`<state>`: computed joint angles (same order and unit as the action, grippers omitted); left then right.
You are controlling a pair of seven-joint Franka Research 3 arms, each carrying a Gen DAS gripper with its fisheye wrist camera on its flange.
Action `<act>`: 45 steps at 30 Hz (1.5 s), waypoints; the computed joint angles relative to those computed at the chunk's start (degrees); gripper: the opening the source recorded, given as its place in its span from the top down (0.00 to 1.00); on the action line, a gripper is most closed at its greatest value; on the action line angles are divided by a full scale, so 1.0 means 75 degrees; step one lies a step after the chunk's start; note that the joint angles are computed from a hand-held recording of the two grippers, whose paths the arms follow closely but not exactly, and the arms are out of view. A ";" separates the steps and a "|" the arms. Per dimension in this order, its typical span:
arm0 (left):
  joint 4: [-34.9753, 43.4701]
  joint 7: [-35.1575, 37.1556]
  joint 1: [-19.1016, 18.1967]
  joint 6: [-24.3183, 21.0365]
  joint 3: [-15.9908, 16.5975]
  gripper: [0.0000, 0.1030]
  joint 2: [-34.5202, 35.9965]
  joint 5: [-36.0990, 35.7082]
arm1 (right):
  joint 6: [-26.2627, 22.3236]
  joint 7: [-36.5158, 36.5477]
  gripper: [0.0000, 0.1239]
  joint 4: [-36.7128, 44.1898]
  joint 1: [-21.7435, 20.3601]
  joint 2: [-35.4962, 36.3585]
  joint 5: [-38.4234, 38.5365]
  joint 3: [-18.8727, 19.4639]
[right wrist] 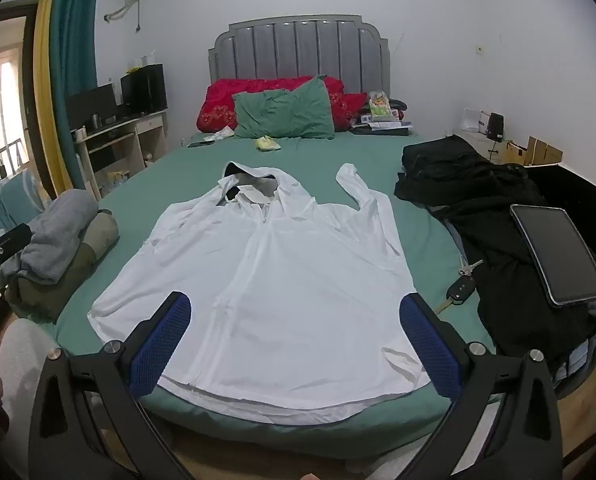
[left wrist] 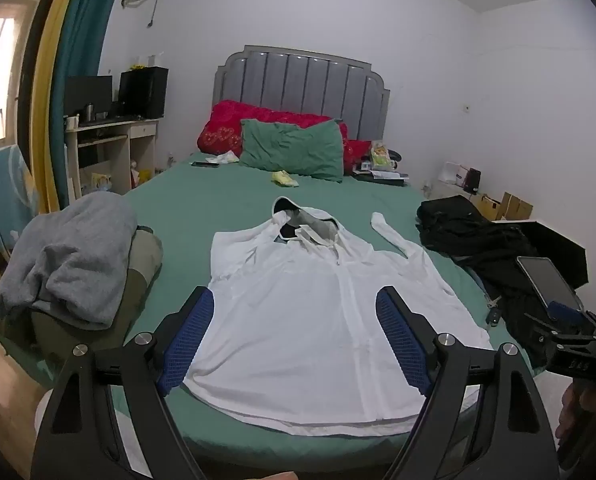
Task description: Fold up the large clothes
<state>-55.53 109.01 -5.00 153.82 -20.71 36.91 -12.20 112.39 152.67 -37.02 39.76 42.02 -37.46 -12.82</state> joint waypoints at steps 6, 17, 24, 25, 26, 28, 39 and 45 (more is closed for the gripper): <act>0.0072 0.0065 -0.0003 0.0075 -0.0034 0.17 0.0085 0.0016 | 0.0225 0.0112 0.17 -0.0464 -0.0003 -0.0244 -0.0118 0.0039; -0.0206 0.0318 0.0149 0.0255 -0.0239 0.17 -0.0092 -0.0222 | 0.0151 0.0137 0.17 -0.0273 0.0007 -0.0131 -0.0185 0.0095; -0.0109 0.0470 0.0139 0.0139 -0.0246 0.17 -0.0059 -0.0367 | 0.0269 0.0226 0.17 -0.0502 0.0037 -0.0250 -0.0207 0.0061; -0.0071 0.0484 0.0138 0.0107 -0.0247 0.17 -0.0043 -0.0373 | 0.0256 0.0229 0.17 -0.0485 0.0038 -0.0239 -0.0210 0.0062; -0.0052 0.0512 0.0142 0.0083 -0.0258 0.17 -0.0034 -0.0387 | 0.0263 0.0222 0.17 -0.0490 0.0031 -0.0244 -0.0208 0.0066; -0.0069 0.0587 0.0171 0.0091 -0.0293 0.17 -0.0042 -0.0448 | 0.0250 0.0230 0.17 -0.0476 0.0034 -0.0233 -0.0209 0.0067; -0.0513 0.0803 0.0268 0.0330 -0.0352 0.17 -0.0305 -0.0608 | 0.0269 0.0262 0.17 -0.0587 0.0025 -0.0343 -0.0219 0.0094; -0.0584 0.0795 0.0258 0.0374 -0.0345 0.17 -0.0366 -0.0616 | 0.0279 0.0296 0.17 -0.0657 0.0025 -0.0385 -0.0248 0.0114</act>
